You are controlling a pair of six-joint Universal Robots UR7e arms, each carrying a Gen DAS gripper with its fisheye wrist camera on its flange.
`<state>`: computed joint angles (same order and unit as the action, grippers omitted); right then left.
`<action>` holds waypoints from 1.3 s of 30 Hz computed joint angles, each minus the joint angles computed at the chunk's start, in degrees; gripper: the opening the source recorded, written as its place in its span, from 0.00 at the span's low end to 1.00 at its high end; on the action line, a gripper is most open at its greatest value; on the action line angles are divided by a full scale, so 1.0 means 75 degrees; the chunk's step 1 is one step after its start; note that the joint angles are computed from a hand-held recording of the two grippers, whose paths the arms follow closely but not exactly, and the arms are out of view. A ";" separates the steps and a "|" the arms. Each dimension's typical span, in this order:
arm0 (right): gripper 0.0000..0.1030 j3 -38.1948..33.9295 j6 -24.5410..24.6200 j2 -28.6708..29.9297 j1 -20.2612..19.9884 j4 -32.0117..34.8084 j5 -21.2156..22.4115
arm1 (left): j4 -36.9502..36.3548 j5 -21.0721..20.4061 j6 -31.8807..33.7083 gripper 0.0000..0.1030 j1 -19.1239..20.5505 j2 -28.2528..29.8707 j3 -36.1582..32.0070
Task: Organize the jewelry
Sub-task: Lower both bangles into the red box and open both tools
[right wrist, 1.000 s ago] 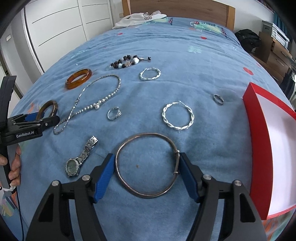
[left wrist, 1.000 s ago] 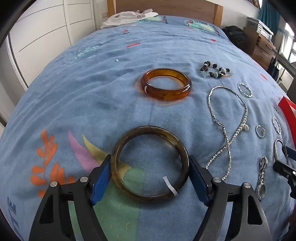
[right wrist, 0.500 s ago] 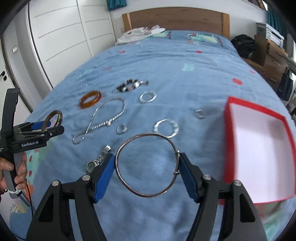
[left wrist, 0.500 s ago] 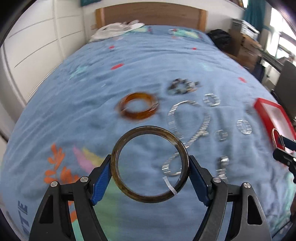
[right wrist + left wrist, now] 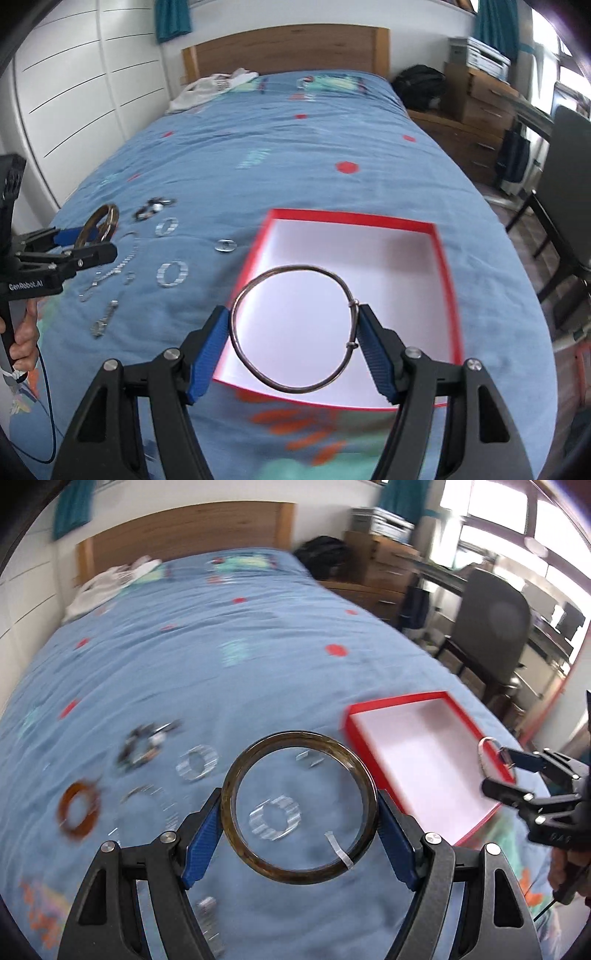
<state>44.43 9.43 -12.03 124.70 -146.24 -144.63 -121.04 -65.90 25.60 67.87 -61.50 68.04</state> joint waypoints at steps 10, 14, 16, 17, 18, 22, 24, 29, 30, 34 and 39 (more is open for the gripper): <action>0.65 0.0998 -0.0624 -0.0742 -0.0569 -0.0512 0.0722 | 0.0208 -0.0273 0.0072 0.75 -0.0355 0.0862 -0.0251; 0.65 0.0704 -0.1456 -0.0739 -0.0826 -0.0385 0.1201 | 0.0406 -0.0354 0.0259 0.75 -0.0382 0.1153 -0.0449; 0.65 0.0535 -0.1715 -0.0740 -0.0957 -0.0207 0.1476 | 0.0511 -0.0404 0.0358 0.75 -0.0377 0.1292 -0.0552; 0.65 0.0474 -0.1855 -0.0751 -0.1024 -0.0121 0.1637 | 0.0547 -0.0408 0.0392 0.75 -0.0374 0.1356 -0.0601; 0.65 0.0387 -0.2023 -0.0757 -0.1100 0.0027 0.1821 | 0.0600 -0.0428 0.0436 0.75 -0.0369 0.1415 -0.0651; 0.66 -0.0027 -0.2562 -0.0699 -0.1323 0.0764 0.2200 | 0.0852 -0.0431 0.0732 0.75 -0.0364 0.1645 -0.0845; 0.65 -0.0208 -0.2811 -0.0681 -0.1428 0.1152 0.2365 | 0.0994 -0.0402 0.0897 0.75 -0.0376 0.1758 -0.0956; 0.66 -0.0800 -0.3367 -0.0474 -0.1577 0.2119 0.2509 | 0.1511 -0.0391 0.1170 0.75 -0.0360 0.2140 -0.1448; 0.65 -0.0917 -0.3453 -0.0425 -0.1593 0.2296 0.2492 | 0.1549 -0.0347 0.1239 0.75 -0.0359 0.2186 -0.1492; 0.66 -0.1485 -0.3798 -0.0191 -0.1647 0.2943 0.2429 | 0.1848 -0.0243 0.1436 0.75 -0.0325 0.2385 -0.1773; 0.66 -0.2232 -0.4130 0.0162 -0.1658 0.3636 0.2158 | 0.1970 -0.0034 0.1607 0.75 -0.0318 0.2518 -0.1847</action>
